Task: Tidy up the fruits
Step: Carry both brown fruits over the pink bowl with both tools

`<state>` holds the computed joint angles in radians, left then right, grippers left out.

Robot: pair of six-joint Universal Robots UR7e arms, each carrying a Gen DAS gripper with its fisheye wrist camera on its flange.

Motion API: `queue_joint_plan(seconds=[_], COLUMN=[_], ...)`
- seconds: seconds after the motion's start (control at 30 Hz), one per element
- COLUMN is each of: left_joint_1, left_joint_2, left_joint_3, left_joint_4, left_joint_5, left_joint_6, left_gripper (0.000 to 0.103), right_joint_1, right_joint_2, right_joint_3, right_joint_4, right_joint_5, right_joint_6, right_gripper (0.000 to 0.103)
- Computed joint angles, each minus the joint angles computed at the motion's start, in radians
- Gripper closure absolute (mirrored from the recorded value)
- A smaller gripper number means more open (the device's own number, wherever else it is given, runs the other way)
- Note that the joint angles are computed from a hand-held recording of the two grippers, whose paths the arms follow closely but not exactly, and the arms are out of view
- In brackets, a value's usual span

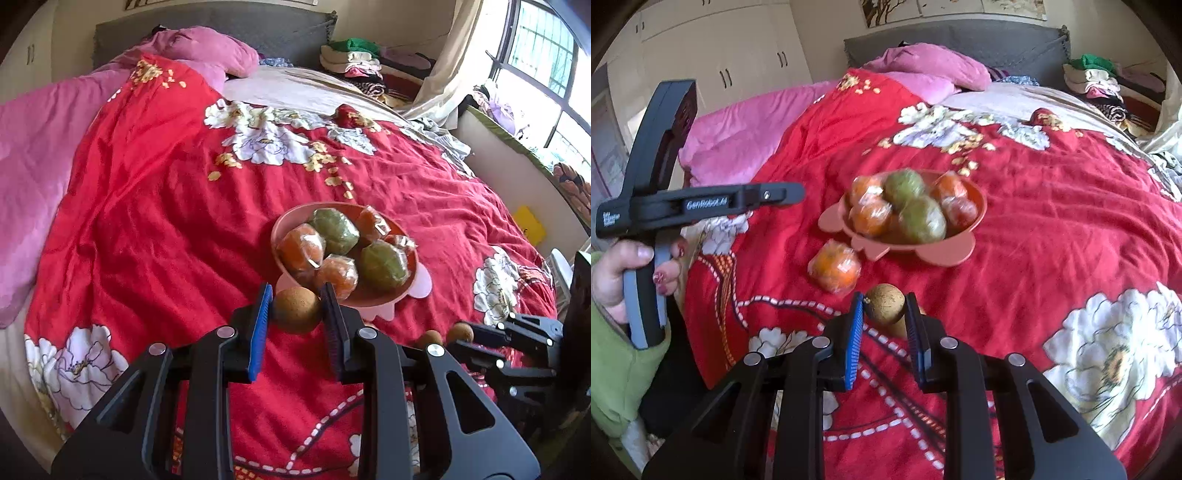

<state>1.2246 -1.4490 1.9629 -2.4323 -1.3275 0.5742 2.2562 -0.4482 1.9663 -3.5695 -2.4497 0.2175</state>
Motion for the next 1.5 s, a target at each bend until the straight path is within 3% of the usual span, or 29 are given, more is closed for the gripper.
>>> queue_joint_plan(seconds=[0.6,1.5], left_joint_1=[-0.032,-0.015], left_joint_2=[0.061,0.14], left_joint_3=[0.001,-0.024], left_joint_4=[-0.028,-0.074], left_joint_5=[0.03,0.046], left_joint_6=[0.003,0.006], left_gripper=[0.083,0.083], right_joint_1=[-0.025,-0.098], right_joint_2=[-0.052,-0.053], right_joint_3=[0.009,-0.038], right_joint_4=[-0.102,-0.049], right_joint_5=[-0.067,-0.029], right_joint_6=[-0.114,-0.176], right_gripper=[0.082,0.082])
